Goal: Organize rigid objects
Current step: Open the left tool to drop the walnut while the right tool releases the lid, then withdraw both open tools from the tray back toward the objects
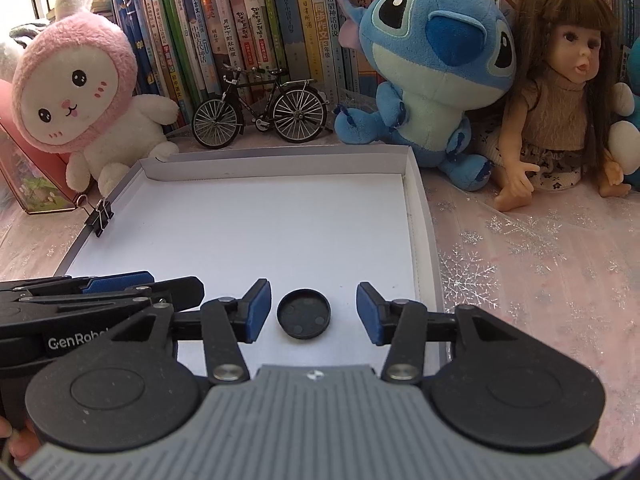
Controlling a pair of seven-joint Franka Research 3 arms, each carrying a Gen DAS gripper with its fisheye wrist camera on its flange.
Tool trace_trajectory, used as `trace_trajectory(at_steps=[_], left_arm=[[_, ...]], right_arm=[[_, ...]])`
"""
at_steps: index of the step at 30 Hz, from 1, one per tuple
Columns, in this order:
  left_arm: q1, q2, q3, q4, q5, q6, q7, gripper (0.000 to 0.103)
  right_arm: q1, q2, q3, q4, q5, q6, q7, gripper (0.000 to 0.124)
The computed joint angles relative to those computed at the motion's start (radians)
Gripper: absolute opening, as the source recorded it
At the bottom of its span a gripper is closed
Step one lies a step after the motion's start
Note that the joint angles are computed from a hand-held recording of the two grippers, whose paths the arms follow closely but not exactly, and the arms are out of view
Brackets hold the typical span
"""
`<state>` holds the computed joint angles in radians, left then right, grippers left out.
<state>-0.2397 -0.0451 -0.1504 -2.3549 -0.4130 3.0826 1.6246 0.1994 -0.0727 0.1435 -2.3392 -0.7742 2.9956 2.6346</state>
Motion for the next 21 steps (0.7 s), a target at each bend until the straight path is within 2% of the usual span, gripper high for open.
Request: trace_trajectory(at_steps=[3, 6, 10, 17, 21], left_arm=[[0.008, -0.023, -0.003, -0.026, 0.052, 0.019, -0.039, 0.054], [0.042, -0.051, -0.018, -0.057, 0.196, 0.028, -0.170, 0.056], [-0.001, -0.096, 0.025, -0.106, 0.234, 0.054, -0.198, 0.058], [0.089, -0.210, -0.049, -0.209, 0.439, 0.099, -0.353, 0.065], [0.067, -0.277, -0.028, -0.266, 0.486, 0.108, -0.393, 0.068]], right_arm=[[-0.008, -0.021, 0.007, -0.015, -0.027, 0.008, 0.013, 0.068], [-0.025, -0.047, 0.023, -0.037, -0.051, 0.030, 0.028, 0.075], [-0.067, -0.086, 0.066, -0.070, -0.060, 0.059, 0.029, 0.079], [-0.148, -0.177, 0.155, -0.152, -0.035, 0.113, 0.013, 0.083], [-0.194, -0.240, 0.209, -0.206, -0.007, 0.149, -0.004, 0.085]])
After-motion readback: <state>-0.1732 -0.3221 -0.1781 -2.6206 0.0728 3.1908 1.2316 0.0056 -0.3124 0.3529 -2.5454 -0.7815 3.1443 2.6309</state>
